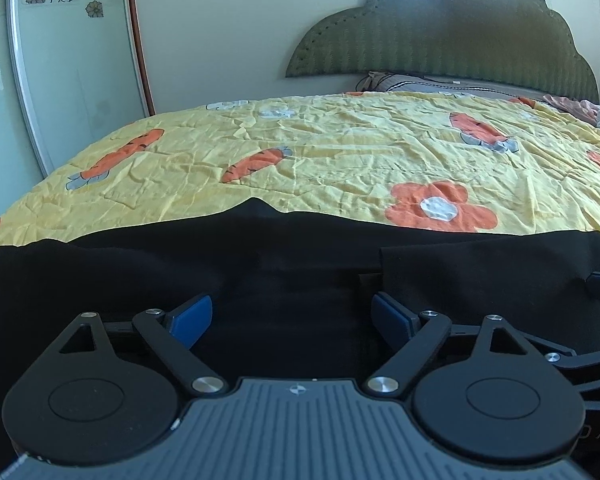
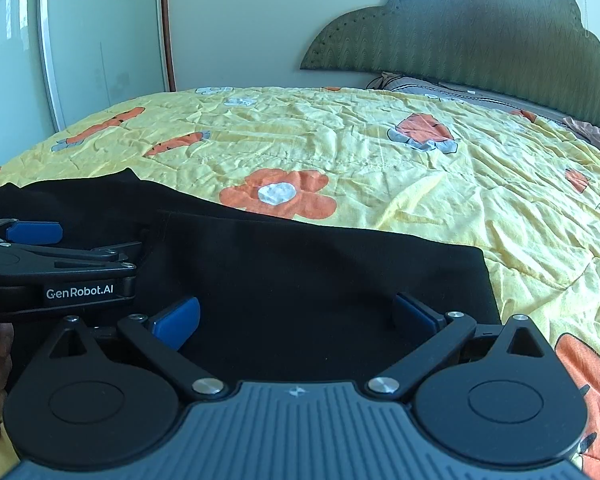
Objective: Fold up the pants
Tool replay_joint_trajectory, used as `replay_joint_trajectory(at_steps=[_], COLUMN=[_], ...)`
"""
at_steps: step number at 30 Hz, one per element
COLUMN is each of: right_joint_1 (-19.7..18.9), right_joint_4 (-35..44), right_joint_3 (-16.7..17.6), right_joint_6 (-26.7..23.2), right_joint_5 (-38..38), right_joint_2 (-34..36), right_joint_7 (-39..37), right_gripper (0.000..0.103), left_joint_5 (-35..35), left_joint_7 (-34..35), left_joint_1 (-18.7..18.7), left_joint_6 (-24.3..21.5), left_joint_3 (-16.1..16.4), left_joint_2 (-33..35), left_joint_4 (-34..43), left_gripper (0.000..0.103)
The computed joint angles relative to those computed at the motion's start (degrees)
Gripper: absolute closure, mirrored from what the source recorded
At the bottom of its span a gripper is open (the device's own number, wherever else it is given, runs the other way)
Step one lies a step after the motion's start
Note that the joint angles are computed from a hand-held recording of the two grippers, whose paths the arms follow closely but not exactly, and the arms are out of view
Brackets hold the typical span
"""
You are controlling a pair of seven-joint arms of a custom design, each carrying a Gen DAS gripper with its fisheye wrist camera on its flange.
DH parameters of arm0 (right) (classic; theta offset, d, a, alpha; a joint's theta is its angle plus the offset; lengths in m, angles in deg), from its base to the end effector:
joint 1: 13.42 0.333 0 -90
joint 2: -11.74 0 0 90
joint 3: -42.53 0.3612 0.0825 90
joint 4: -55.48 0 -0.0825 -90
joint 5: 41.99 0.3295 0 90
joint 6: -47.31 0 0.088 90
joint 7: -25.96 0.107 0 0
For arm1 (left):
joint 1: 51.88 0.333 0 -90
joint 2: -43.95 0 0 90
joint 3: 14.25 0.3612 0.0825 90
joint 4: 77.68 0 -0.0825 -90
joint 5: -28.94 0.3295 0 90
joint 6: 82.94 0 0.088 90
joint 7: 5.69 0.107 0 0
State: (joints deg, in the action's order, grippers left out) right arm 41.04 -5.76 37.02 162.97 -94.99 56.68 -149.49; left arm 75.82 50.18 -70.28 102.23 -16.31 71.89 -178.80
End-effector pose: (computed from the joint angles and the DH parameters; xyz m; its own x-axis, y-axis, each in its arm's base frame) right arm 0.5149 0.5652 0.4537 -0.3733 -0.9268 -0.0419 -0.5358 0.2522 -0.8058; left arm 0.6034 -0.2956 0.4607 -0.5055 -0.8538 -0.1244 -0.4501 0.3839 -0.8063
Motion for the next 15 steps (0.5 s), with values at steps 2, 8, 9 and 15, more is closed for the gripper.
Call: replay_joint_trajectory(at_steps=[2, 8, 9, 15], right_joint_1=[0.0, 0.0, 0.0, 0.0], right_joint_4=[0.0, 0.1, 0.0, 0.0], right_joint_3=[0.0, 0.0, 0.0, 0.0], right_joint_6=[0.0, 0.0, 0.0, 0.0], right_joint_5=[0.0, 0.0, 0.0, 0.0], right_joint_2=[0.0, 0.1, 0.0, 0.0], right_joint_7=[0.0, 0.0, 0.0, 0.0], right_gripper=[0.0, 0.0, 0.0, 0.0], left_joint_5=[-0.5, -1.4, -1.5, -1.9], left_joint_7=[0.4, 1.0, 1.1, 1.0], left_joint_1=[0.8, 1.4, 1.5, 1.3], left_joint_6=[-0.3, -0.6, -0.6, -0.7], left_joint_3=[-1.0, -1.9, -1.9, -1.8], left_joint_2=[0.1, 0.2, 0.2, 0.2], left_joint_4=[0.1, 0.1, 0.1, 0.1], left_gripper=[0.016, 0.015, 0.015, 0.014])
